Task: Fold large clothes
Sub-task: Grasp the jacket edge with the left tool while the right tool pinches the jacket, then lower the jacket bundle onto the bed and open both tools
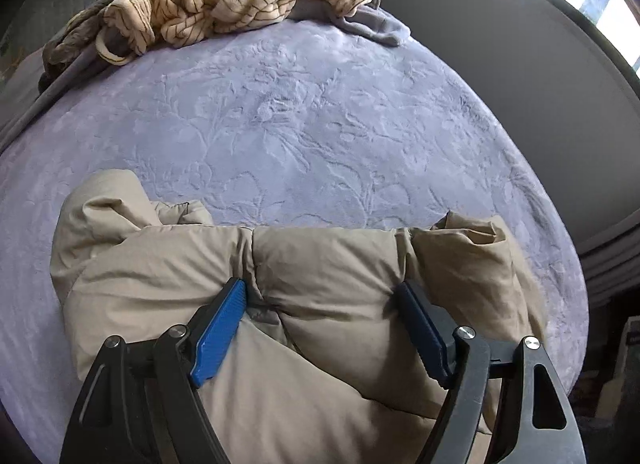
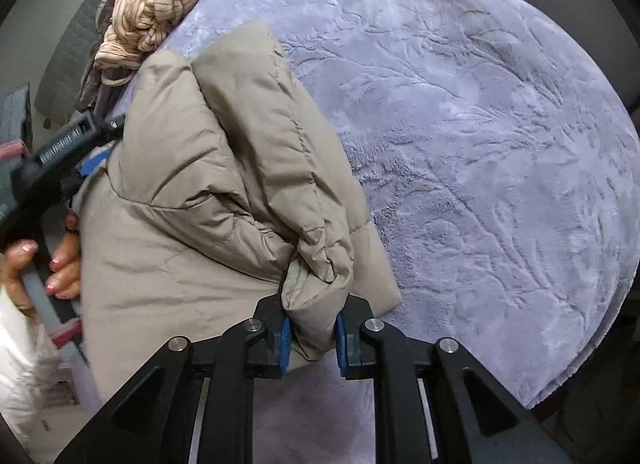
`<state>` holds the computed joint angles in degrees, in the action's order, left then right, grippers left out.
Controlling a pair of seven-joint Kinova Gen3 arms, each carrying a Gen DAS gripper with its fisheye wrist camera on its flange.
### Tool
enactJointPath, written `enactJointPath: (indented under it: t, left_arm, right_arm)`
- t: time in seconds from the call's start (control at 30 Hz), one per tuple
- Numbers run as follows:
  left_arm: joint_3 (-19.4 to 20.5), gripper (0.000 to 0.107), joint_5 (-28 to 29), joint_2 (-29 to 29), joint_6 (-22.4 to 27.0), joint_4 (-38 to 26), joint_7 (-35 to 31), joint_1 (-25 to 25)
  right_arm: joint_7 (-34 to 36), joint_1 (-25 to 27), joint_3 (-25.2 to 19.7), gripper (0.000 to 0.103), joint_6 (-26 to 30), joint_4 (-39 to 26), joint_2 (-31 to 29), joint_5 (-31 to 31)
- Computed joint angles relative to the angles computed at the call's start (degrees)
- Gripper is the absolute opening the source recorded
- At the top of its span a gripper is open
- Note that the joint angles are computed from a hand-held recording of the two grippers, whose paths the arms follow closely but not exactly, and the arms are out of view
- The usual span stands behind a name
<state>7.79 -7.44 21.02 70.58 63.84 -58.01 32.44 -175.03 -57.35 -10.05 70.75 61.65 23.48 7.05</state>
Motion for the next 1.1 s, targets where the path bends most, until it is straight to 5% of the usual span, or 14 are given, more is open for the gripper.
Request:
enactJointPath:
  t: [0.17, 0.27, 0.4, 0.53, 0.7, 0.9, 1.1]
  left_arm:
    - [0.0, 0.079, 0.3, -0.6, -0.3, 1.2, -0.1, -0.6]
    - [-0.1, 0.079, -0.4, -0.6, -0.3, 1.3, 0.2, -0.1]
    - [-0.1, 0.079, -1.4, -0.1, 0.6, 0.6, 0.6, 0.5]
    - [-0.5, 0.079, -2.1, 0.5, 4.7, -2.5, 1.4, 1.1]
    - [-0.2, 0.079, -0.5, -5.3, 7.8, -1.5, 2.2, -0.4]
    - [2.3, 0.079, 7.3, -15.1, 10.1, 8.7, 5.4, -4.7]
    - [4.9, 0.083, 9.2, -19.8, 8.9, 17.4, 15.5, -5.2]
  right_arm:
    - [2.7, -4.8, 4.1, 0.024, 9.7, -7.0, -1.1, 4.8]
    - [5.0, -6.0, 5.6, 0.024, 8.9, -8.3, -2.6, 7.3]
    - [14.4, 2.0, -3.2, 0.024, 4.2, -10.9, 0.1, 5.5]
    - [22.8, 4.4, -6.4, 0.024, 10.5, -19.5, 8.2, 1.9]
    - [24.6, 3.6, 0.0, 0.024, 7.2, -14.2, 7.3, -7.6]
    - [25.3, 4.9, -0.7, 0.024, 4.4, -10.8, 6.6, -11.7]
    - [26.7, 5.4, -1.6, 0.024, 3.5, -9.9, 8.2, -14.5]
